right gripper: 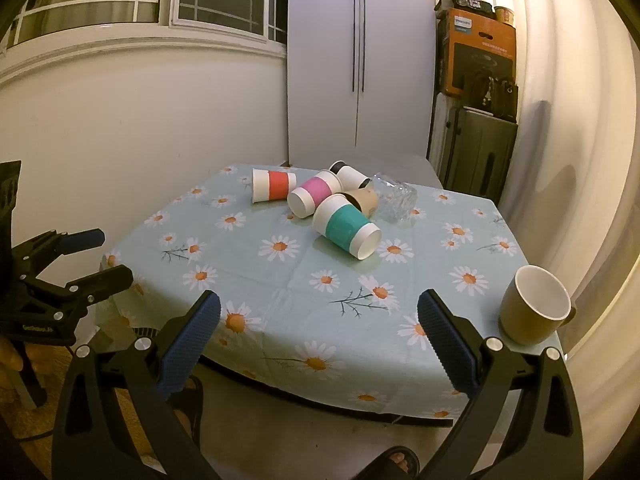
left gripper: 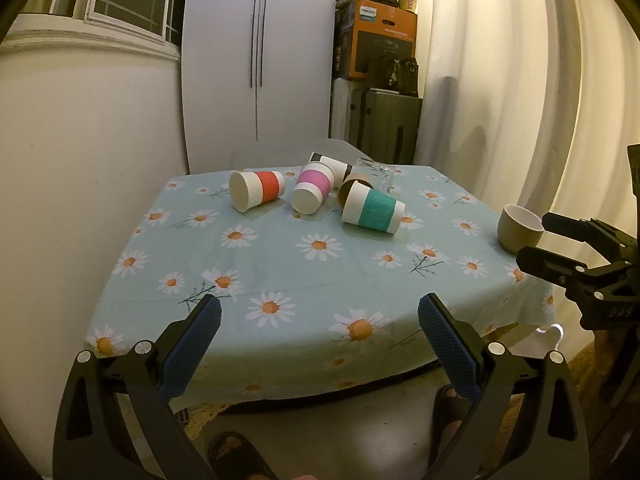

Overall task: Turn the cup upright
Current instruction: 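Reach the right tool to the fallen teal-banded cup and grasp it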

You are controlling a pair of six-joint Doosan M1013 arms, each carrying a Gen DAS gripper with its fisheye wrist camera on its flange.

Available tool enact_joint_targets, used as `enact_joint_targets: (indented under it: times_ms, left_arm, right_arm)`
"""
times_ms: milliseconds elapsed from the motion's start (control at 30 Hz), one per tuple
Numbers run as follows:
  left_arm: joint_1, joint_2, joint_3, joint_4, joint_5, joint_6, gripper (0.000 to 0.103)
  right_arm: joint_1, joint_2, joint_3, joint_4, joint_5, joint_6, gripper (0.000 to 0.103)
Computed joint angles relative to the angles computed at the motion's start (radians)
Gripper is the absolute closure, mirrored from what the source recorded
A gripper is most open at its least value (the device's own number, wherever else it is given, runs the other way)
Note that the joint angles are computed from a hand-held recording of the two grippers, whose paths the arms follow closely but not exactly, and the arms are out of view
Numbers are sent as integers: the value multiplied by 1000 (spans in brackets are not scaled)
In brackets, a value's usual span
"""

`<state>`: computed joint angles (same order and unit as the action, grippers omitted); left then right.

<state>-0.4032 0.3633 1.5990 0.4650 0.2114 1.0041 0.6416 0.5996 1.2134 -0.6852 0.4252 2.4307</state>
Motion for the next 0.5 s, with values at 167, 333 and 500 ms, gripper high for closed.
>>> enact_joint_targets:
  times_ms: [167,333,500]
  left_arm:
    - [1,6,-10,-35,12,36,7]
    - [4,26,-47,-68,37,87,7]
    - [23,62,-112,-288,74,308,7]
  right_arm:
    - [-5,14,-26,68,12,-69,5]
    - [-30,52,-106,227,46,-263,5]
    - [-66,147,-297,457,165,-576,5]
